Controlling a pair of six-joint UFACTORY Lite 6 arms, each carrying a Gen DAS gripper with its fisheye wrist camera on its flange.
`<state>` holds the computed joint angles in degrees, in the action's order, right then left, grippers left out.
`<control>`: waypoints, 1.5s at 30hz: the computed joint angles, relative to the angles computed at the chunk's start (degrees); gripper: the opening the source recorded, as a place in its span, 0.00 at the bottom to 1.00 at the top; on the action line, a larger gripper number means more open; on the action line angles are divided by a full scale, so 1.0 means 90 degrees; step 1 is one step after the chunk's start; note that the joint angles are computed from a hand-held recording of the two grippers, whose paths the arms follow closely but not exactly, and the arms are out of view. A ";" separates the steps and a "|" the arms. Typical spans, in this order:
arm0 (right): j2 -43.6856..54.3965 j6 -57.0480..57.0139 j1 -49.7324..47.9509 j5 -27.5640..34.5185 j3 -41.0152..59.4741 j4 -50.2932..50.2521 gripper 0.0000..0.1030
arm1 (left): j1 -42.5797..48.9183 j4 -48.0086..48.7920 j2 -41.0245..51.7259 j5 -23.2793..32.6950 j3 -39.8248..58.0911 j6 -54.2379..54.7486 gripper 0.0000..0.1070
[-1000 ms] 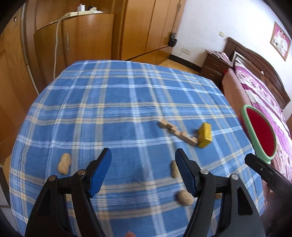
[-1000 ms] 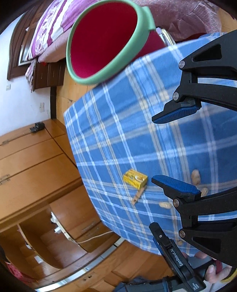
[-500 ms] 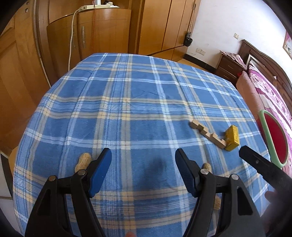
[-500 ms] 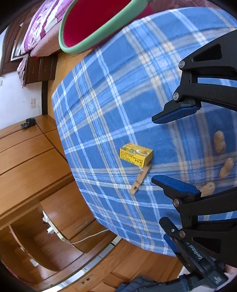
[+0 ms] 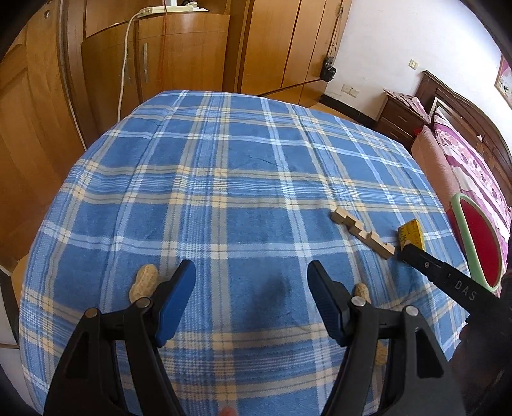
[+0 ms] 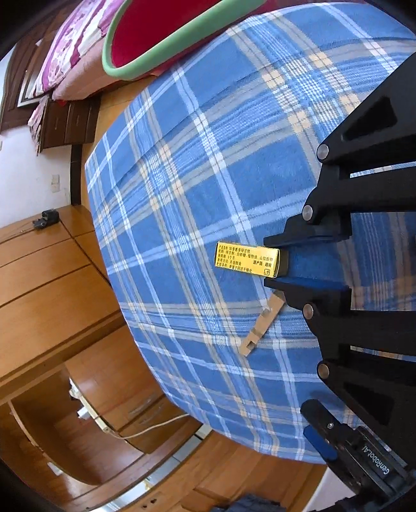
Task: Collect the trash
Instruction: 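Close the right tool on the yellow box while the left tool grasps the wooden stick, then carry the yellow box and wooden stick over the red bucket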
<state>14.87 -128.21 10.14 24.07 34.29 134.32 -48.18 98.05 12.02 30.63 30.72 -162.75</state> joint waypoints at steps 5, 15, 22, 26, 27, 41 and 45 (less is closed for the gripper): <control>-0.0239 -0.0248 -0.0311 0.0182 -0.0286 -0.0067 0.15 | -0.0013 0.0035 0.0113 -0.0146 0.0220 0.0051 0.67; -0.1371 0.0115 -0.1809 0.0566 -0.1217 -0.1522 0.15 | -0.0193 -0.0320 0.0740 -0.0339 0.1294 0.0822 0.67; -0.1703 0.0701 -0.2824 0.0844 -0.1361 -0.2726 0.15 | 0.0015 -0.0302 0.1691 -0.0846 0.2515 0.1217 0.67; -0.1746 0.0845 -0.3174 0.1008 -0.1397 -0.3104 0.15 | 0.0191 -0.0700 0.2191 -0.0971 0.3148 0.1667 0.67; -0.1741 0.0877 -0.3248 0.1043 -0.1394 -0.3183 0.15 | 0.0230 -0.0731 0.2274 -0.1013 0.3242 0.1709 0.67; -0.1561 0.1076 -0.3942 0.1423 -0.1287 -0.3810 0.16 | -0.0019 -0.1461 0.2920 -0.0489 0.4078 0.3038 0.15; -0.1573 0.1083 -0.4010 0.1474 -0.1306 -0.3900 0.16 | -0.0035 -0.0784 0.2793 -0.0679 0.3854 0.2317 0.10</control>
<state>0.71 -118.47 -25.95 37.34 22.54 99.22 -48.49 90.99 37.16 24.52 65.40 -141.90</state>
